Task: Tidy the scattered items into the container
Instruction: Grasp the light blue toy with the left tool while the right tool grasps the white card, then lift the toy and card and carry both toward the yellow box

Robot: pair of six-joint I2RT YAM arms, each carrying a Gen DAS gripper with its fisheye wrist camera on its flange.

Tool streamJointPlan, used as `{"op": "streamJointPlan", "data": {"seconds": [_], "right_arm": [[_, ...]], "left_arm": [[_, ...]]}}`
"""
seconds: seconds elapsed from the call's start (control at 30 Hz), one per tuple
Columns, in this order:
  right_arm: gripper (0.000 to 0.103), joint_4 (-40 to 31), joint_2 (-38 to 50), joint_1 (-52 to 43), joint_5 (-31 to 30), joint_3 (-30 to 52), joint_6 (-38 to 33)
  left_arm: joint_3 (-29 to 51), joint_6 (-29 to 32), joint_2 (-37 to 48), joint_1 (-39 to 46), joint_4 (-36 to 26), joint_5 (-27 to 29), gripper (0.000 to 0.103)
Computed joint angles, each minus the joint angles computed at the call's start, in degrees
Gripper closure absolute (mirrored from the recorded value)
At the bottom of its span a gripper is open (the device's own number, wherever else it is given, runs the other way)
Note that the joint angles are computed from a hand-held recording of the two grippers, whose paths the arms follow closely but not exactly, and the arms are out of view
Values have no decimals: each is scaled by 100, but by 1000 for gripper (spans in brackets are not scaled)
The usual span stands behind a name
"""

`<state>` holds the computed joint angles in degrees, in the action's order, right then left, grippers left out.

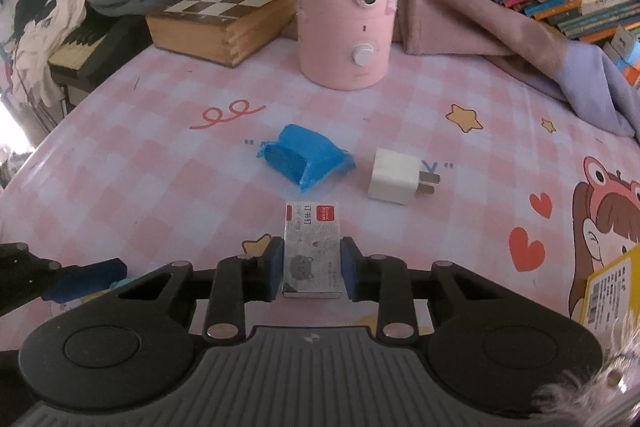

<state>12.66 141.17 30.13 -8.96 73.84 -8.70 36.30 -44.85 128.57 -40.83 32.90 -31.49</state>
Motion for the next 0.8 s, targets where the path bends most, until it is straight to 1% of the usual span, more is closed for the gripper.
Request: {"op": "streamJointPlan", "data": {"seconds": [0.23,0.37,0.8], "right_arm": [[75,302,-330,-91,-106,-505,51],[75,516,-616,-138,-156,-889,70],[75,1287,-1800,-379,-295,-2504,8]], "left_arm": [[-47,-1,-275,-136,-165,-116,76],[-90,-83,-481,-278,-373,-139,76],[-303,-504,-1294,-978,-1117,-775,76]]}}
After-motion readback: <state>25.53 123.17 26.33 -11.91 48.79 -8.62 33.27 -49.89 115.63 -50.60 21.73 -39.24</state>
